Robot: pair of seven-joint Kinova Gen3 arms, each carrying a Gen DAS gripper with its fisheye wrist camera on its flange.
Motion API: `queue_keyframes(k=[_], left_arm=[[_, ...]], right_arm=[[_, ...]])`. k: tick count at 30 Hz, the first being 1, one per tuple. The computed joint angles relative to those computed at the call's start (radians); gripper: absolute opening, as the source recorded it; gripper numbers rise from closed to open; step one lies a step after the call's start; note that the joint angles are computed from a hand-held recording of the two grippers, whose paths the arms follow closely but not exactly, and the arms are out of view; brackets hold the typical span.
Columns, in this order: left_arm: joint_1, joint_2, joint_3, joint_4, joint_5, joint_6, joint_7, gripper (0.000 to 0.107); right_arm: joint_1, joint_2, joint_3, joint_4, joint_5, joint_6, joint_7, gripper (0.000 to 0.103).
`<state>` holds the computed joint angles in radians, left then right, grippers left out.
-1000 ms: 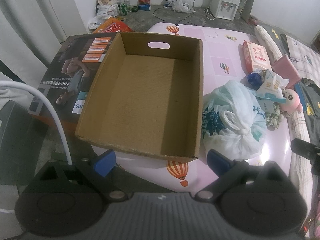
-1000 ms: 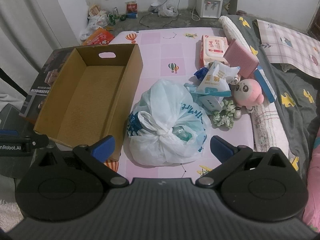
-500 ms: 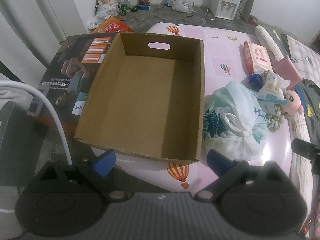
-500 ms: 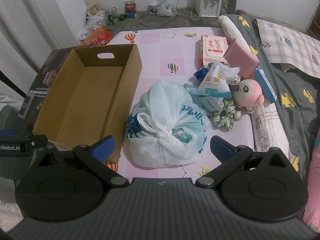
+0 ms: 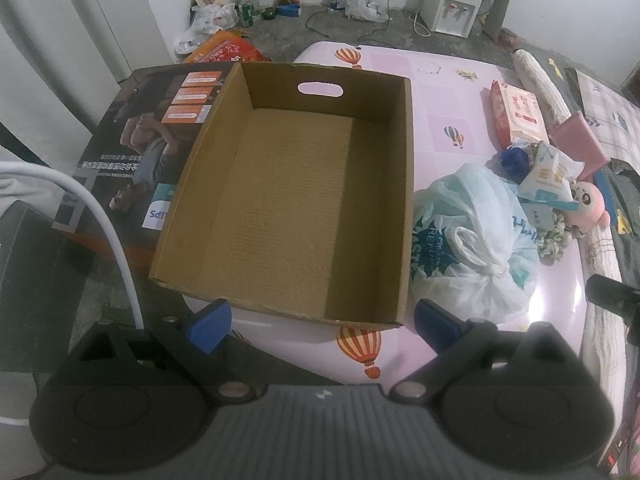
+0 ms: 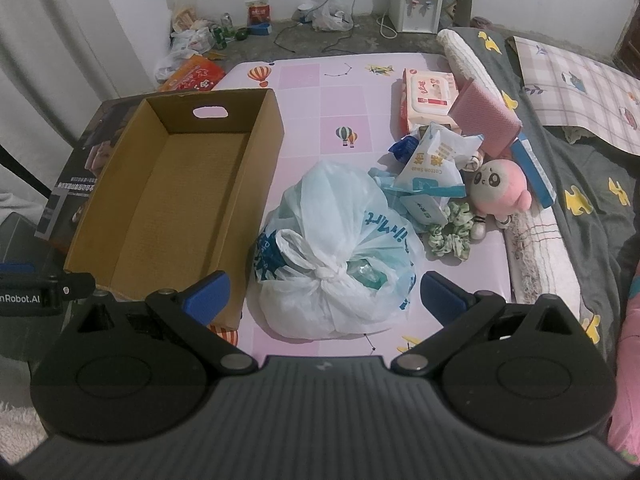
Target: Organize soft objects
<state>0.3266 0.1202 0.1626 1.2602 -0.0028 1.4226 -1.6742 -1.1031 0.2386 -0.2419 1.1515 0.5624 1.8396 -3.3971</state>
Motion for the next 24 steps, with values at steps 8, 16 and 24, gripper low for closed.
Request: queue_keyframes(k=[8, 16, 24], left_arm=[[-0.007, 0.042, -0.003, -0.023, 0.014, 0.002, -0.041, 0.099], [-0.004, 0.076, 0.005, -0.054, 0.058, 0.03, -0.11, 0.099], [0.035, 0.106, 0.03, -0.078, 0.116, 0.027, -0.174, 0.099]], right_arm=[[0.038, -0.001, 0.011, 0.041, -0.021, -0.044, -0.011, 0.102], [0.037, -0.026, -0.002, 0.063, -0.056, -0.017, -0.14, 0.102], [-0.007, -0.083, -0.05, 0.136, -0.108, 0.026, -0.417, 0.102]])
